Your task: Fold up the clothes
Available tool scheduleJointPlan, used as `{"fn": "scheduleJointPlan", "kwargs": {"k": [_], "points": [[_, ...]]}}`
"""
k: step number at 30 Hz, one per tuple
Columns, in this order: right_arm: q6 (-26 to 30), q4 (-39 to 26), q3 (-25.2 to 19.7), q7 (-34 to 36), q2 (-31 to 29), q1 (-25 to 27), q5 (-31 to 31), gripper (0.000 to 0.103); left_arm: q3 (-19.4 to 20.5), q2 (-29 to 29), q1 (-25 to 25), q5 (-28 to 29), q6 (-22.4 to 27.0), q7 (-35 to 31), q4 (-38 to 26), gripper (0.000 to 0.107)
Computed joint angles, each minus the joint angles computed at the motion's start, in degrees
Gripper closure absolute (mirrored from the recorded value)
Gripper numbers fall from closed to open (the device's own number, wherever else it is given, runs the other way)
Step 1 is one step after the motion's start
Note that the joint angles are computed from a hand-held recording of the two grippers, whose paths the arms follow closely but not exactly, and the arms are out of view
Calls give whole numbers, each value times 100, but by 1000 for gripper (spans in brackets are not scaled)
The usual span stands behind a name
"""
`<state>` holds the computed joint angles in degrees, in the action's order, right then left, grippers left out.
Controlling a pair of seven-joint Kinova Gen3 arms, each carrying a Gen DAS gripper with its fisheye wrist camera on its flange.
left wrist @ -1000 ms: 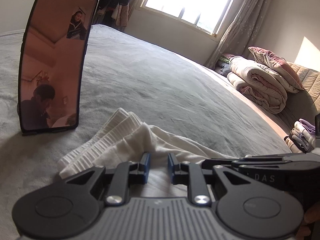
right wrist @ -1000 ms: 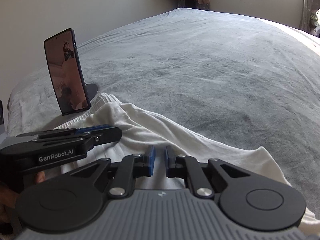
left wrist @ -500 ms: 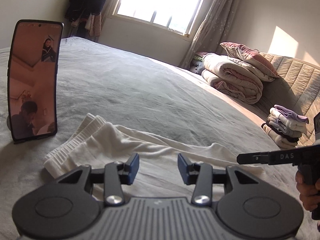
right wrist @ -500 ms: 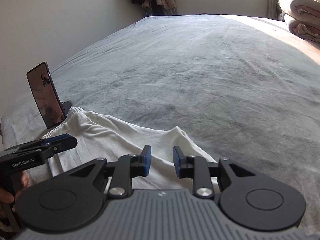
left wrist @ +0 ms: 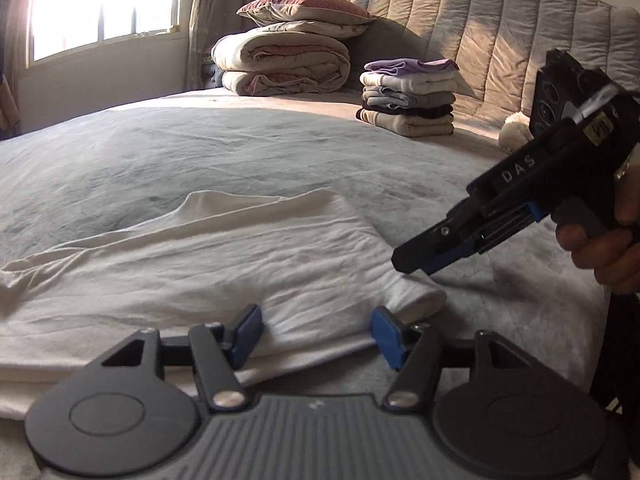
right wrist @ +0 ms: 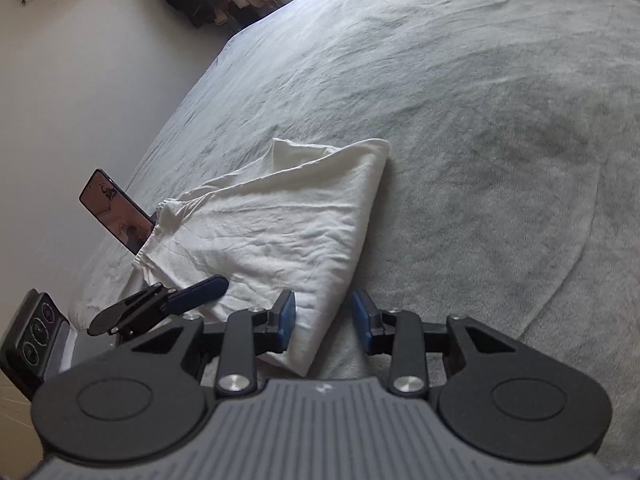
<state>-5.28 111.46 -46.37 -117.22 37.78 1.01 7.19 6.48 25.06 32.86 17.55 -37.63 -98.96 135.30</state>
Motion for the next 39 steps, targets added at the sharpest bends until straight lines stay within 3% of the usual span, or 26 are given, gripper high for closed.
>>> {"fn": "scheduleJointPlan", "kwargs": {"k": [3,5,7,10,14,17,19,21,23,25,26,28,30,32,35,37,39], "points": [[6,-26,-796,-607,585,674,354,66,-69,-105,159,140,112,-140,29,42],[125,-83,-1327,-776,1060,1132,480,66,253,-77,-232,-233,-109,43,169,42],[204,-108,-1728,-573,1485,1482,301,67,328,-76,-383,-608,-236,277,253,42],[193,-105,-1886,-89,1701,1598,-242,77,396,-64,-490,-1170,-344,476,257,42],[431,-279,-1953,2,1768,1549,-360,89,312,-15,-265,-1249,-294,174,113,42],[670,-429,-2131,197,1891,1634,-535,92,565,90,-256,-816,-363,-455,28,43],[891,-553,-2246,329,1942,1713,-682,92,524,156,-23,-379,-466,-857,-34,53],[1140,-688,-2296,471,1920,1759,-815,93,154,183,501,87,-505,-1094,-140,55],[1379,-843,-2333,640,1914,1782,-925,93,-315,181,1032,553,-256,-1260,-341,65],[1433,-873,-2323,858,1844,1815,-976,92,-845,197,1525,1019,210,-1372,-625,96],[1341,-845,-2248,934,1745,1783,-1012,87,-1005,242,1665,1252,375,-1379,-746,99],[1170,-799,-2061,1067,1551,1698,-1106,86,-1005,253,1767,1695,426,-1666,-824,99],[1015,-771,-1736,1112,1371,1537,-1276,83,-580,260,1552,2148,195,-2093,-807,99],[862,-748,-1404,1072,1209,1357,-1360,65,-367,278,1494,2486,46,-2332,-802,99],[545,-712,-1440,1253,1443,1386,-1426,65,-232,297,1570,3114,-34,-2912,-912,99],[338,-728,-1398,1247,1515,1362,-1291,65,-380,274,1784,3580,63,-3214,-1029,99],[229,-846,-1245,1155,1515,1193,-1139,65,-878,273,2220,4046,336,-3494,-1216,99]]}}
